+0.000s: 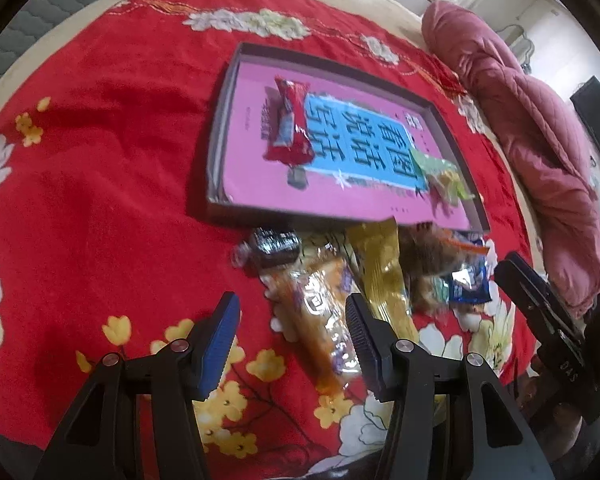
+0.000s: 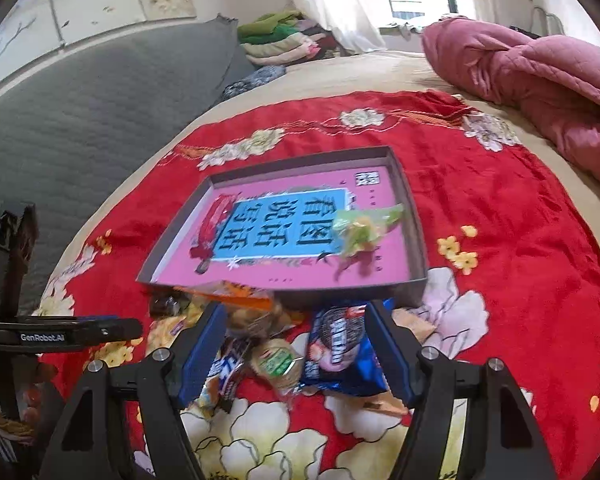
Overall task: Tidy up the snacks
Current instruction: 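Withdraw both grippers from the box back to the snack pile, then grasp the yellow cracker bag with the left gripper while the right grasps the clear orange-strip bag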
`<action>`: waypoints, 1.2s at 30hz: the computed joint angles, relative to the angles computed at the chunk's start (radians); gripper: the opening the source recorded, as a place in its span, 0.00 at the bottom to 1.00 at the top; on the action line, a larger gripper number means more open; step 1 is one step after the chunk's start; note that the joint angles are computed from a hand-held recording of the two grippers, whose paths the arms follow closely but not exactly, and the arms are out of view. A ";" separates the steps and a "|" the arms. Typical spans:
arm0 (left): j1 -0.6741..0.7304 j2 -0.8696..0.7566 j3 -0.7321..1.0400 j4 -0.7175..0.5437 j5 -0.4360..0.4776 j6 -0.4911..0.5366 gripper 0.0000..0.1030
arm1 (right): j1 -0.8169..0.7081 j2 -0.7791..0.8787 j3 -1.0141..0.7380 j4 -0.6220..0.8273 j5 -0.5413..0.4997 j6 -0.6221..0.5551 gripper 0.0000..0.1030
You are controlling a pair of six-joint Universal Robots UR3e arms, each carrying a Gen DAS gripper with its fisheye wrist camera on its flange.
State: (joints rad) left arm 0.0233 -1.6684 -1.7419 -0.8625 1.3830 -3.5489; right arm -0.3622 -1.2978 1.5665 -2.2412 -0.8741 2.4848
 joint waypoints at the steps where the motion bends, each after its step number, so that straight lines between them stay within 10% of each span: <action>1: -0.004 -0.004 0.001 -0.001 -0.003 -0.001 0.55 | 0.005 -0.004 0.007 0.000 -0.002 -0.007 0.69; 36: 0.051 -0.091 -0.141 0.211 -0.236 -0.041 0.57 | 0.163 0.144 -0.041 -0.132 -0.102 0.029 0.69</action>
